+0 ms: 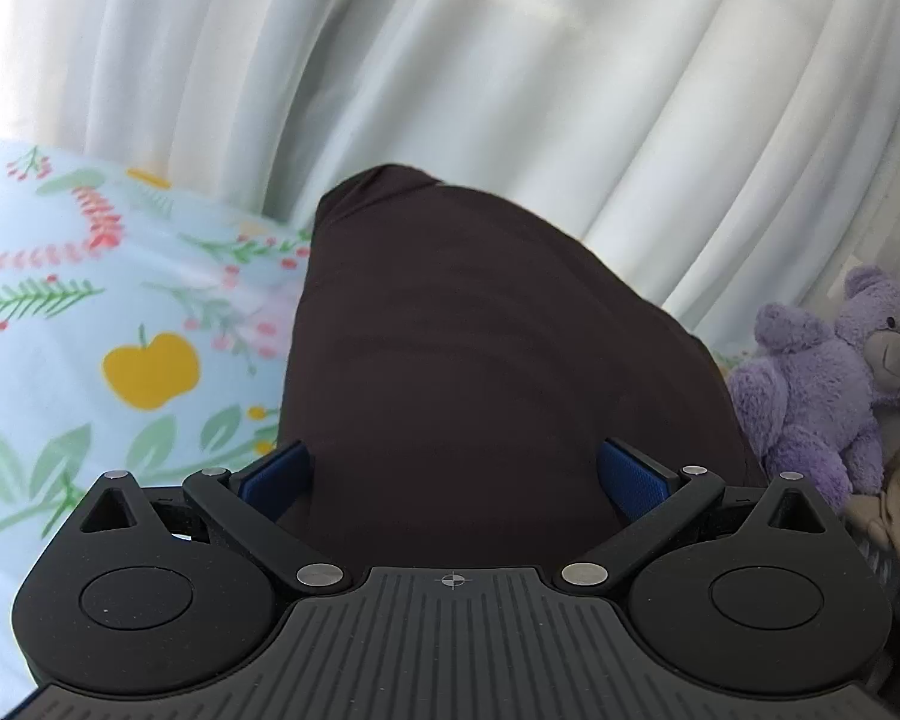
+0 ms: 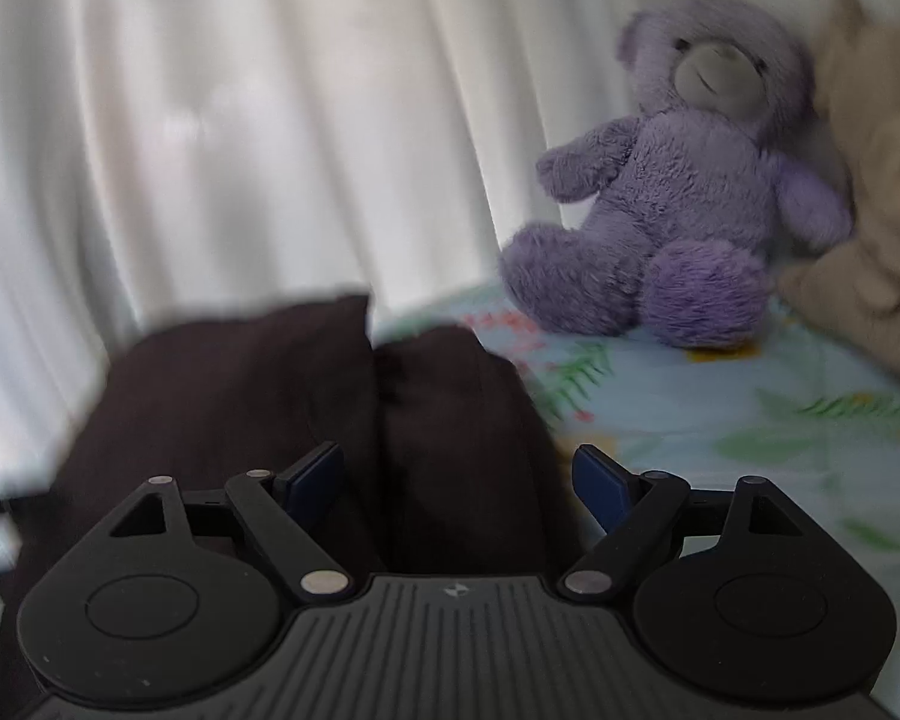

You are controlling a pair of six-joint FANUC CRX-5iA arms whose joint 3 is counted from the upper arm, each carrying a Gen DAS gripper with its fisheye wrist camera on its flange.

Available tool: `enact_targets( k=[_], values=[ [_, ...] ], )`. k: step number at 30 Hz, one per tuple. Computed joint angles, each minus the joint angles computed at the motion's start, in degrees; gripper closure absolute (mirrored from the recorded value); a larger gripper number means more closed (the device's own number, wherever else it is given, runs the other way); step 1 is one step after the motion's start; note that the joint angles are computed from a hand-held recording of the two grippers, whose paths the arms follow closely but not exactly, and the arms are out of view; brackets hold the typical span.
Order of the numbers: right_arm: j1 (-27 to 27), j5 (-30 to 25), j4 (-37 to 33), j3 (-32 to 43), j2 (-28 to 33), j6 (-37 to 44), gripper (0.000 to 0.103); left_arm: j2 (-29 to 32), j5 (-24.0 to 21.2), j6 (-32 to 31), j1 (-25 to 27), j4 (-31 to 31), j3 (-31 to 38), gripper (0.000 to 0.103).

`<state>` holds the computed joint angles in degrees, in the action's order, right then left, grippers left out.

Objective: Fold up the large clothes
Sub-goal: 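Grasp the folded coat bundle edges with both tools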

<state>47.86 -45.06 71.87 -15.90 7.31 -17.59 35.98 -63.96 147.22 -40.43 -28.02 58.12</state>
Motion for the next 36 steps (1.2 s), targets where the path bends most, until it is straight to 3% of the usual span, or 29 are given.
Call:
enact_targets(
  k=[3,6,9,11,14,16,19,22,26,28,30,33,34,36],
  values=[
    [1.53,-3.47,-4.97,0.88,0.06,6.81,0.019,0.59,-2.05,-1.71,-0.12,0.37,1.7,0.0],
    [1.67,-2.52,-8.94,1.38,-1.91,7.17,0.024,2.16,-4.99,-3.13,0.09,2.08,5.23,0.0],
    [1.36,0.25,-0.48,-1.33,-4.18,1.84,0.03,3.47,-5.9,-4.45,0.12,2.86,7.83,0.0],
    [0.49,4.37,1.49,-1.36,-4.61,2.21,0.048,4.49,-5.73,-5.66,-0.2,1.88,9.4,0.0],
    [-0.19,9.05,-2.59,1.96,-2.19,8.58,0.069,8.82,-8.82,-7.4,-0.47,0.14,16.64,0.0],
    [0.09,8.91,-7.61,5.22,0.62,14.76,0.076,10.9,-9.45,-7.39,-0.6,-1.25,19.76,0.0],
    [-0.17,8.78,-10.42,6.78,2.97,17.7,0.076,14.75,-11.89,-10.24,-0.78,-1.97,25.65,0.0],
    [-0.49,8.95,-7.25,5.47,4.07,16.66,0.076,16.68,-12.93,-11.29,-1.48,-3.57,28.46,0.0],
    [-0.56,8.73,-9.18,6.89,5.38,18.66,0.077,13.53,-7.36,-6.21,-3.74,-10.96,19.97,0.0],
    [-0.05,7.56,-13.04,8.64,5.36,22.08,0.074,14.66,-8.36,-7.08,-3.56,-10.81,22.01,0.0],
    [0.03,7.78,-16.58,9.28,3.81,24.85,0.07,11.49,-5.26,-6.27,-2.33,-7.92,16.82,0.0],
    [-2.36,16.04,-17.92,4.59,-1.69,21.86,0.039,2.28,3.55,-8.29,2.0,2.29,2.29,0.0],
    [-3.45,18.52,-18.04,2.94,-3.19,20.11,0.02,-0.84,6.37,-8.81,3.27,4.88,-2.6,0.0],
    [-4.7,19.14,-21.11,2.17,-4.45,19.92,0.016,-6.66,12.43,-10.64,6.64,12.21,-12.43,0.0]
  ],
)
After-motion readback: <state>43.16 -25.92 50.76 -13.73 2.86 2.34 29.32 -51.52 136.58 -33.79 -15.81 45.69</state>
